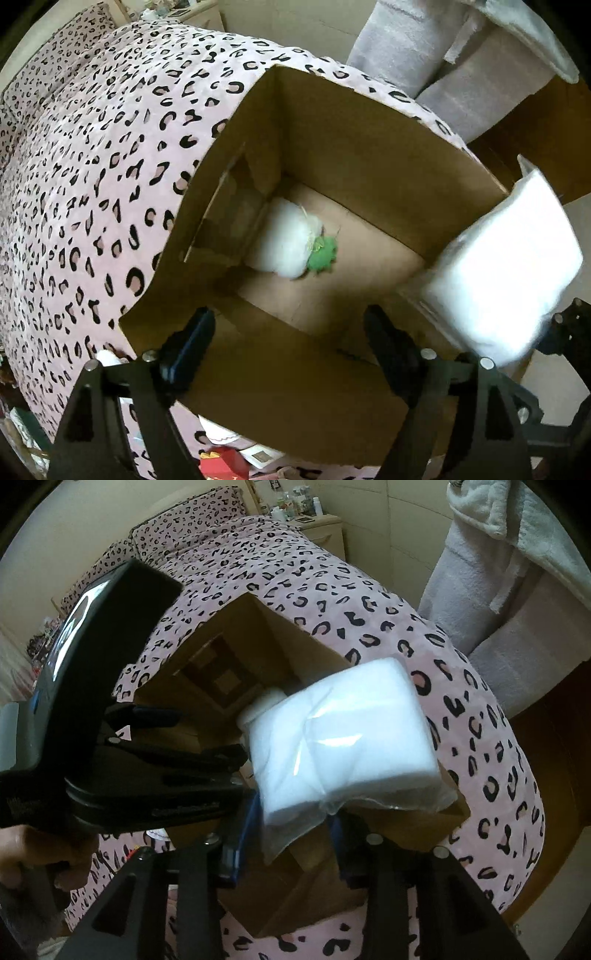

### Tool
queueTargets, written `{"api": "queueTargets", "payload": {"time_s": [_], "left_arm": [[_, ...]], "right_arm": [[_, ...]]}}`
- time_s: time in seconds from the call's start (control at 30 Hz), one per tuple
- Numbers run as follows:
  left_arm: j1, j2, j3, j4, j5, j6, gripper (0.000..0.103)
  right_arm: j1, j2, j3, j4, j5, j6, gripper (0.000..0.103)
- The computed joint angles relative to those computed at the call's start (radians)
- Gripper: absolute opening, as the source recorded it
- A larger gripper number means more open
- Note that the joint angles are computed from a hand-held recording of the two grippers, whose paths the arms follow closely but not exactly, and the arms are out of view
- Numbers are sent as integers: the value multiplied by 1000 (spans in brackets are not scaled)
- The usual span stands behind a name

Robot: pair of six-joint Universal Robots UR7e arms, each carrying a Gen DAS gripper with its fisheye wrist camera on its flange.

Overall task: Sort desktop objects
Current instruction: 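Open the left tool to drop the plush cat while the right tool drops the packet into the box, then move both tools back over the remaining items on the bed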

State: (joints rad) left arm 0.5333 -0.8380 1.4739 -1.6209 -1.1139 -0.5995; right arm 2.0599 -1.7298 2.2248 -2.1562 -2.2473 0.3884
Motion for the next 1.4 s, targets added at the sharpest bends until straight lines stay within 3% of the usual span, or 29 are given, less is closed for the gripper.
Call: {"api": "queueTargets", "payload": {"time_s": [0.23,0.33,0.4,0.63,0.77,1.13,1.4], "left_arm": [[-14,-41,28,-25,10,-7,88],[-21,-67,38,-28,18,-29,88],[-28,-92,49,-30,20,-51,88],[-66,-219,110,-9,34,-168,88],[-98,-316,163,33,43,-276,89],[-219,-568,296,295,14,-625,91],[-329,-779,395,469,-53,-910,95]], "right_arm": [[10,-2,-21,59,-12,14,40],[31,8,-37,81,-31,8,48],[44,11,-45,92,-35,8,53],[100,18,-82,148,-28,60,53],[155,33,-110,192,-25,113,53],[304,153,-194,303,-10,291,53],[369,203,-175,276,101,277,53]]}}
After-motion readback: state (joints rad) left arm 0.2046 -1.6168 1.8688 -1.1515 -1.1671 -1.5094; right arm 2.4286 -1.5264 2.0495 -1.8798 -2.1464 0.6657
